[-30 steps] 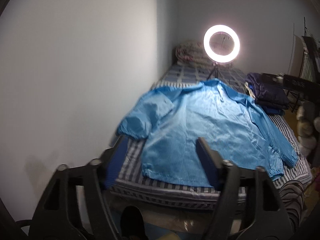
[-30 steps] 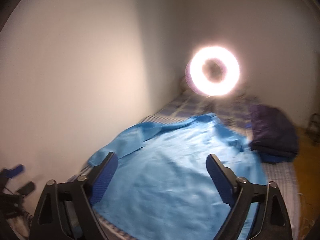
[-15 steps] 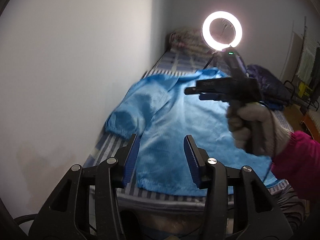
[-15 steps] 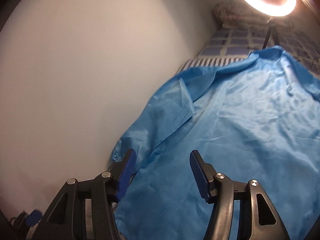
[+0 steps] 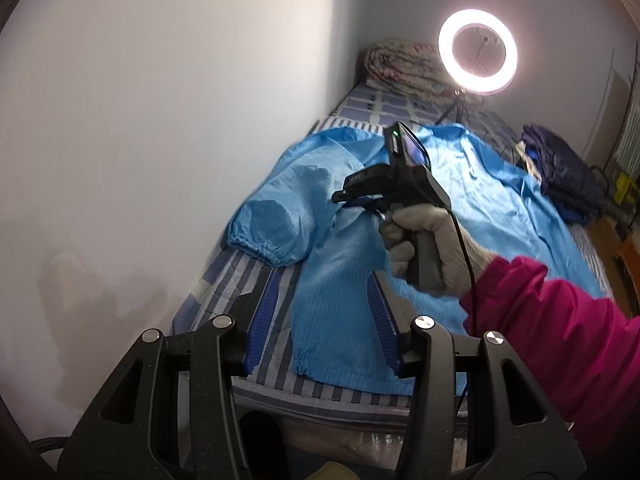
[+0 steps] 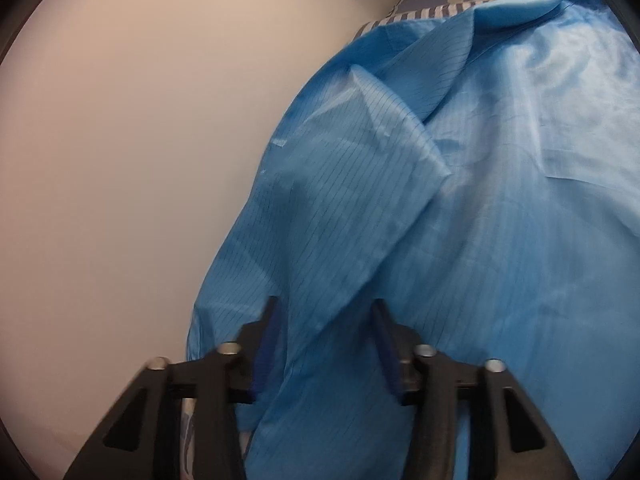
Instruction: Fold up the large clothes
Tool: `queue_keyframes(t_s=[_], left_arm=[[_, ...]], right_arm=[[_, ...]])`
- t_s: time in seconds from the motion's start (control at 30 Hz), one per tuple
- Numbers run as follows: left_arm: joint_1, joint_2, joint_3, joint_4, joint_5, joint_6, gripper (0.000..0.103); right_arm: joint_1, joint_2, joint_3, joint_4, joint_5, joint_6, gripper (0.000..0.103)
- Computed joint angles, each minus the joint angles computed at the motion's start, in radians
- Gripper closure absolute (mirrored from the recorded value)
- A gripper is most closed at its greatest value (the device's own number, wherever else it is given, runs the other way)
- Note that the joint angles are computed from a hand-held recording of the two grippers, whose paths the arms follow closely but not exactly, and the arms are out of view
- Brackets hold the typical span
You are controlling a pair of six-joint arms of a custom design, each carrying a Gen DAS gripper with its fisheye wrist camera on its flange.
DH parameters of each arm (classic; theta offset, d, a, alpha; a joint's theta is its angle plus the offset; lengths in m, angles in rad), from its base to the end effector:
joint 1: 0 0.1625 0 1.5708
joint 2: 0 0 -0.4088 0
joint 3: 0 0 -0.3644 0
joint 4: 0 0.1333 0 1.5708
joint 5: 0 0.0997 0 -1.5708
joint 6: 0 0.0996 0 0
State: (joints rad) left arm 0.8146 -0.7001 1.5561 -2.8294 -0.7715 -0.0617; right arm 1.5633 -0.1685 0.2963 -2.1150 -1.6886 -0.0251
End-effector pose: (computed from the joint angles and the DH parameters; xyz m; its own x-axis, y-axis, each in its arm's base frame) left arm -0.3111 -0.6282 0.1259 -0.7375 0.2323 -0.6341 0.5869 0.6849 -0.4317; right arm 0.1149 -0.8965 0.1345 -0.9925 0.0320 0.1176 -0.0181 0.9156 -0.4016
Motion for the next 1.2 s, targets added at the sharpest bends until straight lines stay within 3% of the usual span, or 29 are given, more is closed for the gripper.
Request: queue_keyframes(t_s=[0.03,0.07,0.27,0.4,0.47,0.53,0.63,0.7,0.73,0.77,0.87,0.97,1.2], left_arm=[[0.000,0.008,-0.010,0.011,-0.001,0.003,0.055],[-0.002,0.015,-0.016,0.019,0.003,0.006,0.055],[0.002,0.041,-0.042,0.038,0.011,0.015,0.055],[0.025,0.063,-0.089,0.121,-0.040,-0.064,0.055],[0.045,0.081,-0.132,0.181,-0.081,-0.124,0.055],[0.073,0.113,-0.204,0.262,-0.131,-0.177,0.055],[0.117,0.174,-0.327,0.361,-0.174,-0.246,0.055],[0.146,0.209,-0.390,0.369,-0.175,-0.291,0.055],[0.159,0.221,-0.412,0.371,-0.177,-0.311,0.055],[0.171,0.234,-0.433,0.369,-0.178,-0.337,0.055],[0.216,0.276,-0.506,0.380,-0.201,-0.426,0.053],[0.257,0.315,-0.571,0.386,-0.268,-0.505,0.049],[0.274,0.395,-0.688,0.433,-0.218,-0.548,0.049]], right_arm=[[-0.002,0.024,-0.056,0.036,0.009,0.001,0.100],[-0.004,0.030,-0.069,0.045,0.021,0.002,0.102],[-0.002,-0.128,0.129,-0.007,0.029,-0.065,0.103],[0.006,-0.205,0.252,-0.045,-0.099,-0.140,0.103],[-0.003,-0.221,0.289,-0.033,-0.121,-0.135,0.102],[-0.007,-0.227,0.311,-0.019,-0.134,-0.130,0.099],[0.003,-0.237,0.338,-0.012,-0.232,-0.149,0.098],[-0.003,-0.272,0.386,-0.039,-0.214,-0.147,0.096],[-0.006,-0.291,0.412,-0.057,-0.199,-0.143,0.083],[-0.011,-0.317,0.446,-0.088,-0.175,-0.146,0.078],[-0.014,-0.370,0.511,-0.153,-0.139,-0.190,0.077],[-0.018,-0.408,0.555,-0.175,-0.107,-0.210,0.074],[-0.039,-0.440,0.628,-0.215,-0.036,-0.237,0.069]])
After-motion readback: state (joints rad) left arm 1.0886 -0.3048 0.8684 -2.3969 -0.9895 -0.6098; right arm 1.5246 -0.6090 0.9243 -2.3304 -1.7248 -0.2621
